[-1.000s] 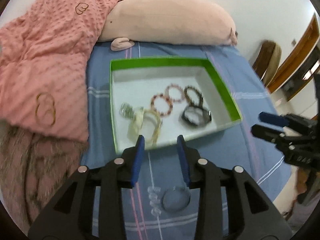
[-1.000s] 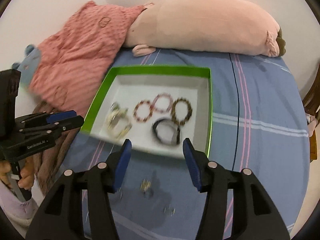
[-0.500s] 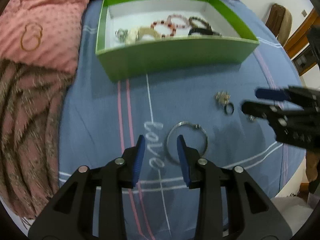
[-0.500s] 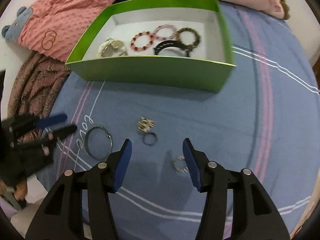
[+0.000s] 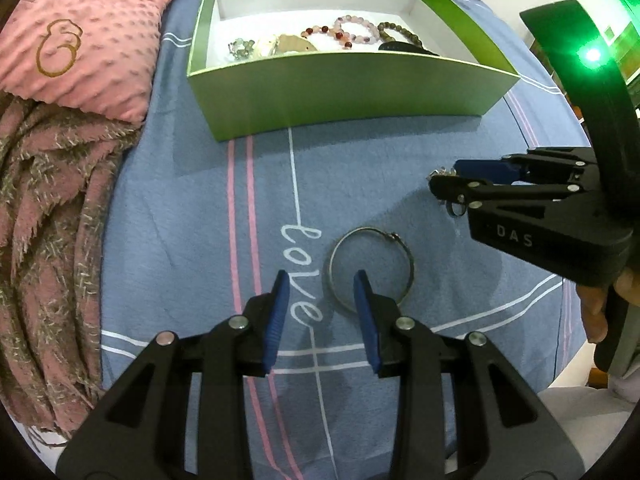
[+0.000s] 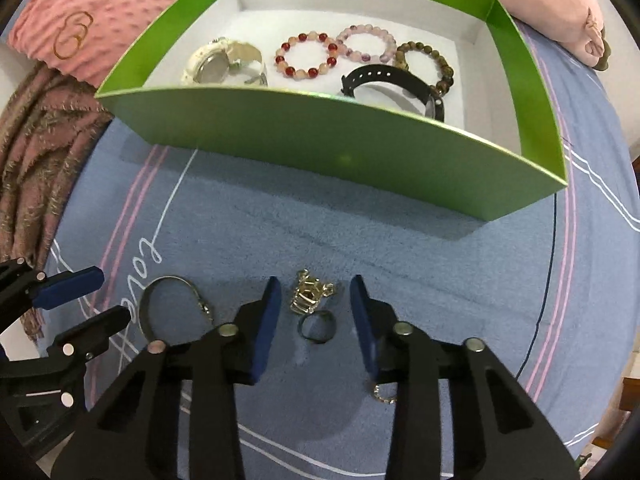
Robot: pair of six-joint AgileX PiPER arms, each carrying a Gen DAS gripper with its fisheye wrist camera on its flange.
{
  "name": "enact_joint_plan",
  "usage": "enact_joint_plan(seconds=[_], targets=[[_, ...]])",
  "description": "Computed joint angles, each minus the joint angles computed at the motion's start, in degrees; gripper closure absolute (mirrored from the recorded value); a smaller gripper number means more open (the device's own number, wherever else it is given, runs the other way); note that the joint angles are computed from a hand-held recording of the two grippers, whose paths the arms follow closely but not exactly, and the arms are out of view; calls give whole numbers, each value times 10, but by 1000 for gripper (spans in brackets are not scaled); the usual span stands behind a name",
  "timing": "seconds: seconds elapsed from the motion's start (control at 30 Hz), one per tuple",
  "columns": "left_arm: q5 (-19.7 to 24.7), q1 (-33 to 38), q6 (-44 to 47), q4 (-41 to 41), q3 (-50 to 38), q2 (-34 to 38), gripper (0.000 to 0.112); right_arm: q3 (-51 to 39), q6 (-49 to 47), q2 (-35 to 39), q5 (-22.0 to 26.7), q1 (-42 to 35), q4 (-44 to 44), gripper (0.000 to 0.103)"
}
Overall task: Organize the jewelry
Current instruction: 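Grasp the gold charm ring with the right tool while the left tool grasps the large silver hoop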
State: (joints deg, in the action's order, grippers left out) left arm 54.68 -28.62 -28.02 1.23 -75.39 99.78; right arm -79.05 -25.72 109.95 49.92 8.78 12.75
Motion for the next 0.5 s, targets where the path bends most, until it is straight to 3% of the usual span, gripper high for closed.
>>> enact_joint_plan(seconds=[0.07, 0.1, 0.5], targets=[[-4, 3, 6, -7, 0, 3, 78, 6, 1, -3, -8, 4, -5, 82], [-4, 3, 8, -9, 0, 5, 78, 8, -3, -5, -9, 4, -3, 90], [-3, 2, 23, -28, -11, 27, 86, 14, -27, -22, 7, -32, 29, 90]])
